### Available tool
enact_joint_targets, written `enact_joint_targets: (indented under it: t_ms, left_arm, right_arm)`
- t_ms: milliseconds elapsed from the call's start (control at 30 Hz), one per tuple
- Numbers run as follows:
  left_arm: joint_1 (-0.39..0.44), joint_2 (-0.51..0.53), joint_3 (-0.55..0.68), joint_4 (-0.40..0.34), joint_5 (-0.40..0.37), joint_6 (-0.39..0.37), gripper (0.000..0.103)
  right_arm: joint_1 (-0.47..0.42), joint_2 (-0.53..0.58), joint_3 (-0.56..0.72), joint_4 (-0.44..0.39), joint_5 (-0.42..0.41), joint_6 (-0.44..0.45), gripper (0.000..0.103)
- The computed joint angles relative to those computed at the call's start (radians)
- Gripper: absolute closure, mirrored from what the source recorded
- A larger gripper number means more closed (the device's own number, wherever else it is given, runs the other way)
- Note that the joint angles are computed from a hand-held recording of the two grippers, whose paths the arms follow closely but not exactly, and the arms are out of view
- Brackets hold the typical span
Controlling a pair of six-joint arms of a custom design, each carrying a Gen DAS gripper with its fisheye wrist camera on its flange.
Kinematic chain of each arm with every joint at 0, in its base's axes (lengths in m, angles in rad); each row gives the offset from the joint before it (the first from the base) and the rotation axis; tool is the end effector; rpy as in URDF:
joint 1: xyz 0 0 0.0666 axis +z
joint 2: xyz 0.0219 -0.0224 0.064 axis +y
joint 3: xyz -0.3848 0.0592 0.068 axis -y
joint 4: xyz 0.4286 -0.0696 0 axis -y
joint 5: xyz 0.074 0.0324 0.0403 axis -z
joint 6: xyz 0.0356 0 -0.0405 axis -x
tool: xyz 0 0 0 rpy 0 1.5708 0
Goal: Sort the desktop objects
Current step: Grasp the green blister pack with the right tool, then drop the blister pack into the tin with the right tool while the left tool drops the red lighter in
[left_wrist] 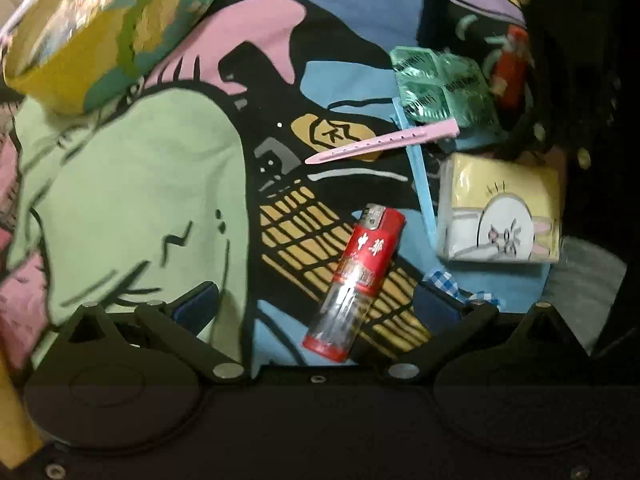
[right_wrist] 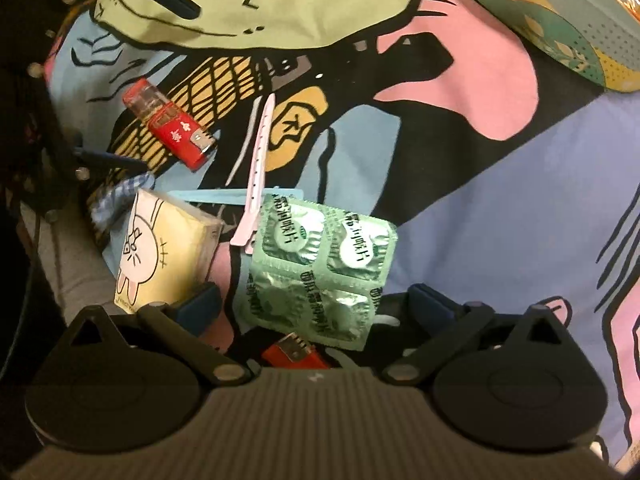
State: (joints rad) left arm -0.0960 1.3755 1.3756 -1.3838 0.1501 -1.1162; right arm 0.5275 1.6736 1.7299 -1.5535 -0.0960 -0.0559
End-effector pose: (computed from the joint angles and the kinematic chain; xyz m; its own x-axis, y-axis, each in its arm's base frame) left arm 0.4600 -0.0500 0.4140 -0.3194 0.9232 -0.2137 0.9325 0.3464 0.1026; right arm 0.4865 0.2869 0.4214 -0.8887 -0.4534 -0.0681 -0.4582 0.8833 0.0996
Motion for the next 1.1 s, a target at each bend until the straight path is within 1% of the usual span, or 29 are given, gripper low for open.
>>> enact_joint_targets:
  t_ms: [67,167,200,233,267,300,333,367,400,433,467,500,533,567,600,667,700,733,767,800,867,900,967,1033,1067,1100]
  left_arm:
    - [0.006,0.009,-0.001,0.002,0.019,0.034,0.0]
    - [-0.002,0.008,-0.009,0.014,0.013,0.021,0.0]
    - [-0.009,0.008,-0.009,0.012,0.003,0.032,0.0]
    - [-0.013,0.013,-0.001,-0.002,0.004,0.052,0.006]
    - [-0.014,0.021,0.009,-0.021,0.011,0.064,0.016]
    - [-0.014,0.024,0.016,-0.036,0.025,0.065,0.023]
    - [-0.012,0.024,0.021,-0.047,0.043,0.063,0.042]
    - [-0.009,0.023,0.026,-0.054,0.061,0.065,0.07]
    - [-0.007,0.021,0.029,-0.058,0.07,0.073,0.08]
    - [-0.007,0.015,0.025,-0.048,0.07,0.076,0.083]
    - [-0.007,0.011,0.021,-0.047,0.069,0.068,0.083]
    - [-0.005,0.008,0.015,-0.048,0.07,0.053,0.083]
    - [-0.004,0.007,0.013,-0.046,0.072,0.047,0.083]
    - [-0.003,0.013,0.023,-0.055,0.081,0.049,0.083]
    - [0.002,0.013,0.027,-0.054,0.098,0.05,0.083]
    - [0.009,-0.002,0.033,-0.037,0.127,0.055,0.083]
    - [0.018,-0.004,0.046,-0.038,0.163,0.066,0.083]
    - [0.031,0.003,0.067,-0.037,0.194,0.074,0.083]
    - [0.039,0.0,0.075,-0.015,0.22,0.097,0.083]
    - [0.051,-0.003,0.094,0.003,0.261,0.136,0.083]
    - [0.059,0.03,0.148,0.039,0.339,0.222,0.083]
    - [0.059,0.048,0.183,0.054,0.358,0.262,0.083]
    - [0.037,0.089,0.26,0.108,0.343,0.336,0.083]
    - [0.005,0.142,0.346,0.179,0.305,0.442,0.082]
    - [-0.012,0.168,0.386,0.233,0.281,0.517,0.082]
    - [-0.024,0.191,0.417,0.268,0.264,0.58,0.082]
  right_arm:
    - [-0.002,0.004,0.006,-0.008,-0.006,-0.013,0.001]
    - [-0.001,0.011,0.018,-0.018,-0.003,-0.043,0.001]
    - [0.003,0.016,0.025,-0.016,0.005,-0.054,0.0]
    - [0.007,0.013,0.021,-0.007,0.018,-0.078,0.001]
    - [0.016,0.011,0.019,-0.004,0.042,-0.082,0.002]
    - [0.027,0.007,0.016,-0.002,0.069,-0.071,0.007]
    - [0.035,0.001,0.014,0.001,0.092,-0.061,0.01]
    - [0.037,-0.006,0.013,0.007,0.099,-0.062,0.019]
    - [0.036,-0.012,0.016,0.007,0.107,-0.079,0.034]
    - [0.033,-0.02,0.017,0.008,0.106,-0.096,0.034]
    - [0.029,-0.032,0.01,0.015,0.098,-0.1,0.036]
    - [0.029,-0.043,0.001,0.021,0.106,-0.1,0.059]
    - [0.027,-0.052,-0.003,0.021,0.114,-0.107,0.069]
    - [0.02,-0.06,-0.004,0.02,0.097,-0.111,0.086]
    - [0.011,-0.07,-0.008,0.022,0.077,-0.113,0.088]
    - [0.003,-0.091,-0.018,0.029,0.08,-0.103,0.089]
    - [0.001,-0.113,-0.04,0.046,0.087,-0.108,0.093]
    - [-0.005,-0.126,-0.045,0.057,0.082,-0.108,0.093]
    - [-0.013,-0.135,-0.043,0.068,0.069,-0.109,0.093]
    - [-0.028,-0.153,-0.043,0.08,0.054,-0.116,0.093]
    - [-0.051,-0.166,-0.023,0.128,0.038,-0.133,0.093]
    - [-0.066,-0.166,0.009,0.143,0.034,-0.134,0.093]
    - [-0.098,-0.125,0.107,0.169,0.046,-0.132,0.092]
    - [-0.13,-0.073,0.208,0.193,0.076,-0.155,0.092]
    - [-0.149,-0.046,0.253,0.214,0.076,-0.17,0.09]
    - [-0.165,-0.022,0.279,0.254,0.066,-0.189,0.083]
